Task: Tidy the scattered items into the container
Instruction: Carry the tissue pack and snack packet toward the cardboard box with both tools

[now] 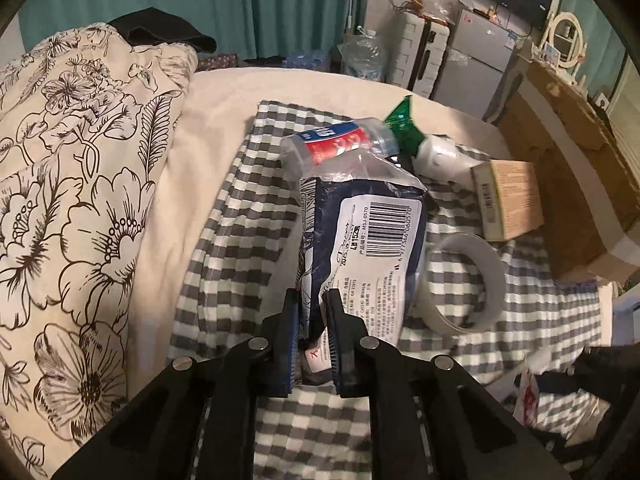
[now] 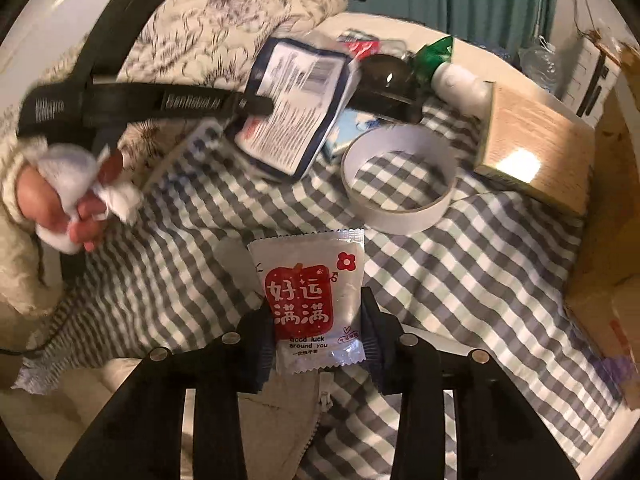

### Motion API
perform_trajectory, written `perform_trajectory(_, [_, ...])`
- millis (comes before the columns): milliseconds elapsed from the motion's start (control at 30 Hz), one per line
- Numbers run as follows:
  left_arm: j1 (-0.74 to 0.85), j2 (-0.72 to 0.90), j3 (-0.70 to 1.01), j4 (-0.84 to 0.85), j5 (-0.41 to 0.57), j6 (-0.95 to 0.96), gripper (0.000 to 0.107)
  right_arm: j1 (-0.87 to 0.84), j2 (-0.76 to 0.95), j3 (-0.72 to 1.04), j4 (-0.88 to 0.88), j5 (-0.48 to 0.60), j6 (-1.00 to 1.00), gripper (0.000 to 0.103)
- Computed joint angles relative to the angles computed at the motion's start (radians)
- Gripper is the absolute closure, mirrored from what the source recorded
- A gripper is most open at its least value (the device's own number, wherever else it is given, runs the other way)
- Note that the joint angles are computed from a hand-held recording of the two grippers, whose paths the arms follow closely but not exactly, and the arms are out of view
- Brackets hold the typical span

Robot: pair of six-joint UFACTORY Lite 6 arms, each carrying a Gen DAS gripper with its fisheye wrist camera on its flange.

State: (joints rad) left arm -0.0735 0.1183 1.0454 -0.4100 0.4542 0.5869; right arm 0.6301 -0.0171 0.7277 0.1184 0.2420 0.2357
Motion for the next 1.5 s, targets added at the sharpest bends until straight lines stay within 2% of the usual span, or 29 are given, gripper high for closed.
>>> perform_trajectory(67, [-0.011,-0.043,-0.026,-0.013,0.016,0.015,0.094,-0.011,-0.076,-0.045,-0.038,0.003,0.041,0.066])
perform_trajectory(167, [-0.029,-0.077,-0.040,-0.035,0.037,0.024,0.094,-0.028,-0.073,0.008,-0.073,0.014,0.093,0.066])
perform_trajectory(267, [-0.070,-0.062,-0.036,-0.102,0.084,0.086,0.094,-0.110,-0.191,-0.051,-0.024,0.045,0.014,0.066])
perform_trajectory(333, [-0.119,-0.048,-0.057,-0.057,0.034,0.040,0.089,-0.140,-0.237,-0.063,0.001,0.065,-0.007,0.066])
perform_trajectory(400, [-0.151,-0.003,-0.064,-0.068,-0.024,0.030,0.077,-0.159,-0.295,-0.098,0.010,0.075,-0.010,0.066])
perform_trajectory(467, [-0.154,0.040,-0.050,-0.145,-0.045,0.068,0.045,-0.206,-0.366,-0.130,0.062,0.110,-0.074,0.066])
perform_trajectory(533, [-0.140,0.108,0.001,-0.256,0.015,0.136,0.021,-0.236,-0.403,-0.157,0.105,0.119,-0.122,0.066])
perform_trajectory(567, [-0.143,0.149,0.031,-0.264,0.044,0.132,0.020,-0.244,-0.411,-0.166,0.104,0.118,-0.119,0.066])
perform_trajectory(633, [-0.172,0.167,0.026,-0.229,0.009,0.092,0.023,-0.266,-0.442,-0.179,0.125,0.140,-0.144,0.066])
perform_trajectory(667, [-0.189,0.149,0.003,-0.219,-0.023,0.091,0.045,-0.273,-0.448,-0.184,0.131,0.137,-0.150,0.066])
perform_trajectory(700, [-0.205,0.130,-0.010,-0.186,-0.035,0.072,0.060,-0.289,-0.455,-0.190,0.166,0.138,-0.190,0.066])
perform_trajectory(733, [-0.223,0.109,-0.016,-0.123,-0.032,0.019,0.069,-0.300,-0.470,-0.197,0.165,0.141,-0.196,0.066])
perform_trajectory(833, [-0.278,-0.005,-0.062,0.135,-0.047,-0.193,0.087,-0.322,-0.526,-0.210,0.149,0.174,-0.192,0.066])
perform_trajectory(933, [-0.293,-0.113,-0.068,0.244,-0.001,-0.298,0.087,-0.351,-0.583,-0.209,0.151,0.218,-0.203,0.066])
perform_trajectory(1000, [-0.289,-0.163,-0.025,0.261,0.065,-0.326,0.087,-0.359,-0.610,-0.190,0.114,0.249,-0.177,0.066])
perform_trajectory(1167, [-0.363,-0.146,0.181,0.323,0.191,-0.480,0.087,-0.467,-0.619,-0.077,0.145,0.357,-0.262,0.066])
perform_trajectory(1267, [-0.453,-0.042,0.380,0.355,0.251,-0.562,0.085,-0.570,-0.596,0.020,0.171,0.430,-0.337,0.066])
perform_trajectory(1333, [-0.492,0.033,0.510,0.318,0.288,-0.555,0.085,-0.653,-0.579,0.080,0.201,0.471,-0.406,0.066])
perform_trajectory(1500, [-0.619,0.308,0.922,0.324,0.396,-0.615,0.085,-0.921,-0.493,0.243,0.269,0.563,-0.591,0.066])
